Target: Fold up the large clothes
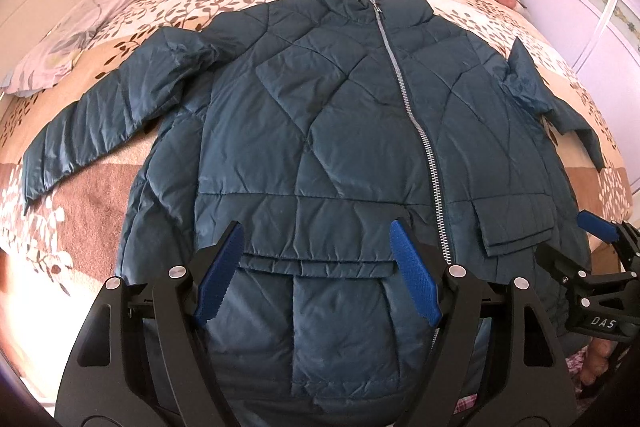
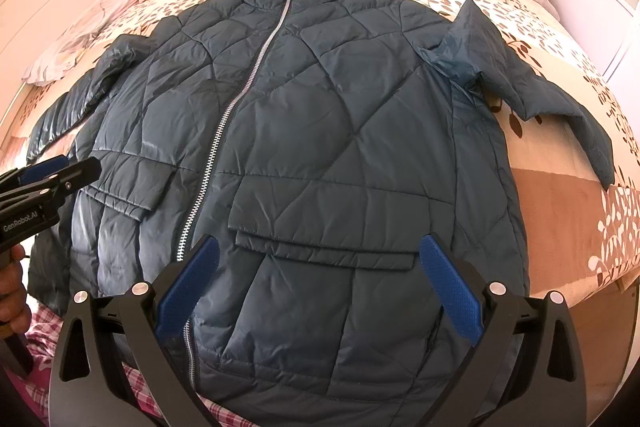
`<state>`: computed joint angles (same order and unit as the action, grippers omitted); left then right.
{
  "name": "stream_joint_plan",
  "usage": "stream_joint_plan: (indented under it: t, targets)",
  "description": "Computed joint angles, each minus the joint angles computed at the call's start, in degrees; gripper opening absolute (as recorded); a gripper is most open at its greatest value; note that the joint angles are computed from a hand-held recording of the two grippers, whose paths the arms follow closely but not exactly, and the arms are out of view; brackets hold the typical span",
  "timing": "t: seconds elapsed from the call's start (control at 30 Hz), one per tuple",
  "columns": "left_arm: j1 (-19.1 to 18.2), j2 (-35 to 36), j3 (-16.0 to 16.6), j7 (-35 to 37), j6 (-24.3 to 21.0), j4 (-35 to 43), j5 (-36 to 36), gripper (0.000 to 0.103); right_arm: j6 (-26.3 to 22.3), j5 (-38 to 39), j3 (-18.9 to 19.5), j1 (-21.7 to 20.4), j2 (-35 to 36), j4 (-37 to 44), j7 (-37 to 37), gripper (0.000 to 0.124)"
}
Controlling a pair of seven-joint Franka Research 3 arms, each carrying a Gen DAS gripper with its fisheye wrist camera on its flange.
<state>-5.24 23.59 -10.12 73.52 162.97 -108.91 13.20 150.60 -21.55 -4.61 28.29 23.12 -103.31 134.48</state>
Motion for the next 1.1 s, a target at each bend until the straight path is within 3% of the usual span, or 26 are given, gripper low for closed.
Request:
stream_joint_plan:
  t: [1.1]
  targets:
    - [0.3, 0.1, -0.4, 0.5, -0.2, 0.3, -0.9, 0.075, 0.0, 0.1, -0.1, 0.0, 0.0, -0.1, 0.0, 0.097]
